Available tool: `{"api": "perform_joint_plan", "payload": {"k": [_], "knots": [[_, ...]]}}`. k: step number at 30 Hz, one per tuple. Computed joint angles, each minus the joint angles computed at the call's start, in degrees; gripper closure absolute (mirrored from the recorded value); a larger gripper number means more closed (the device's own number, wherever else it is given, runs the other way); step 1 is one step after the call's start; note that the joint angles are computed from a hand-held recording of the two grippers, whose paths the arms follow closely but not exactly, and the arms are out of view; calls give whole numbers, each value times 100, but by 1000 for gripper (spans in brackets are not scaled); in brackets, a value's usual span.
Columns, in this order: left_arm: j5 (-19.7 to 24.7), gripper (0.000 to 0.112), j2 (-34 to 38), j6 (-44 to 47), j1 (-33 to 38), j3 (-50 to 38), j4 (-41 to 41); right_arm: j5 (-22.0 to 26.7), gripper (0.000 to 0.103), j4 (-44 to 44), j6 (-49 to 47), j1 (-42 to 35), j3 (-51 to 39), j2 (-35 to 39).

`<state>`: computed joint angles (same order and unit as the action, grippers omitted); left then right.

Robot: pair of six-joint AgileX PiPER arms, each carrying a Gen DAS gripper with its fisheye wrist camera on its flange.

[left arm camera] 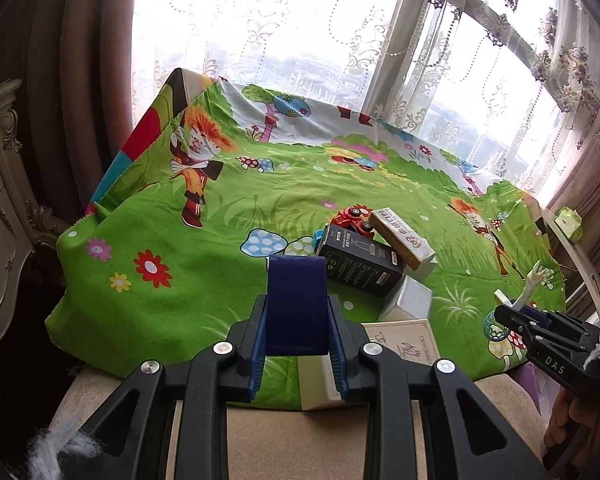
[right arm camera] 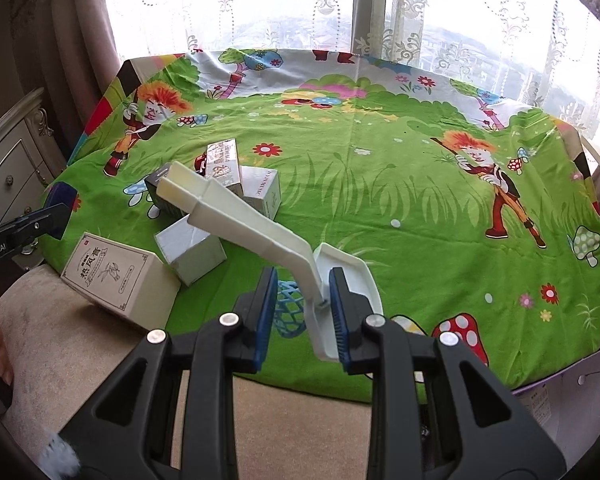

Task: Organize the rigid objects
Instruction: 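Carry the dark blue box and white stand over the cardboard box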

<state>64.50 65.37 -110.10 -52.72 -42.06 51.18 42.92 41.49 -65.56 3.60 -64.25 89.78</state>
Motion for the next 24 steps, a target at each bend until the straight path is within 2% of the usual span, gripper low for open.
{"api": "perform_joint_plan", "payload": {"k": [3,7,15,24], "knots": [[310,84,118,-247,-485,-174,124,51,73,33,-37,-178,125,-165],[344,84,406,-274,-843,-456,201,181,73,83,-140,-459,310,-404],[-322,84,1089,-63,-997,-1017,177,690,73,305,-577,-1228,466,-640],[-1065,84,2025,877,-953,-2031,-117,1259,73,420,-898,-2228,362,-527]]}}
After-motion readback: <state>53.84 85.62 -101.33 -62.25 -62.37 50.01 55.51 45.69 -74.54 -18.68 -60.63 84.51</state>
